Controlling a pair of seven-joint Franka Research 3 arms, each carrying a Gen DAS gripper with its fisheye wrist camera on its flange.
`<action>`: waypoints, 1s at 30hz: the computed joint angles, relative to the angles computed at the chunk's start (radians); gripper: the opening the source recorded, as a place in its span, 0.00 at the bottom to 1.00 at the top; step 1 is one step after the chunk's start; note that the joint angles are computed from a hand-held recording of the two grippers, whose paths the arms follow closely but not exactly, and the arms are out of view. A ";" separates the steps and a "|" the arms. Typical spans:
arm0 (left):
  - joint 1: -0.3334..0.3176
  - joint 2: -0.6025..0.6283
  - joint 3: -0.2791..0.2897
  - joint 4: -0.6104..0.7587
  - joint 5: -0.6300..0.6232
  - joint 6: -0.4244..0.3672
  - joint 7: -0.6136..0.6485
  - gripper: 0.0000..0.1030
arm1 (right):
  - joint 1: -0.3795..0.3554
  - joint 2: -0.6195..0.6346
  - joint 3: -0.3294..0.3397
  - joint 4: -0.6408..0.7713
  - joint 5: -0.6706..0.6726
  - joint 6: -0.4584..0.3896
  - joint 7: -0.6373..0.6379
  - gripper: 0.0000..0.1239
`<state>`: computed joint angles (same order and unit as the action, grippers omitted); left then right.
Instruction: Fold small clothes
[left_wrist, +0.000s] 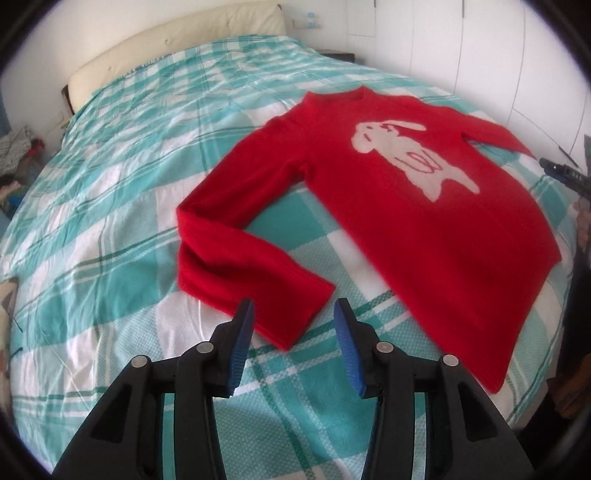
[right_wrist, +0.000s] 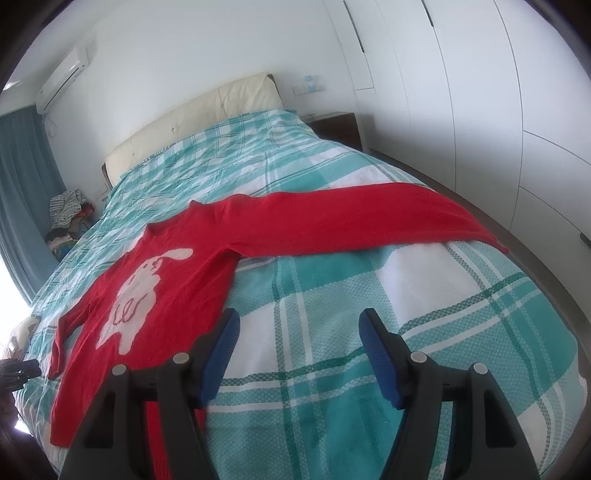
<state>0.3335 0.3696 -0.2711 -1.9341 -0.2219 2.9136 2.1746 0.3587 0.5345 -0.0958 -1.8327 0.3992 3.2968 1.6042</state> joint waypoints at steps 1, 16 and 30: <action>-0.036 0.013 0.029 0.015 0.041 -0.003 -0.027 0.47 | -0.002 0.002 0.003 0.003 -0.001 -0.003 -0.002 0.54; -0.183 0.089 0.321 0.153 0.363 0.033 -0.742 0.05 | -0.088 -0.017 0.102 -0.026 0.004 0.044 -0.021 0.54; -0.077 0.348 0.416 0.512 0.490 -0.297 -1.155 0.04 | 0.001 0.000 0.006 -0.002 0.021 0.014 -0.022 0.54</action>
<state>0.2568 0.7175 0.1444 -1.4219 0.2677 2.6169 1.0196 0.3596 0.5343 -0.0902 -1.8348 0.4203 3.3112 1.5818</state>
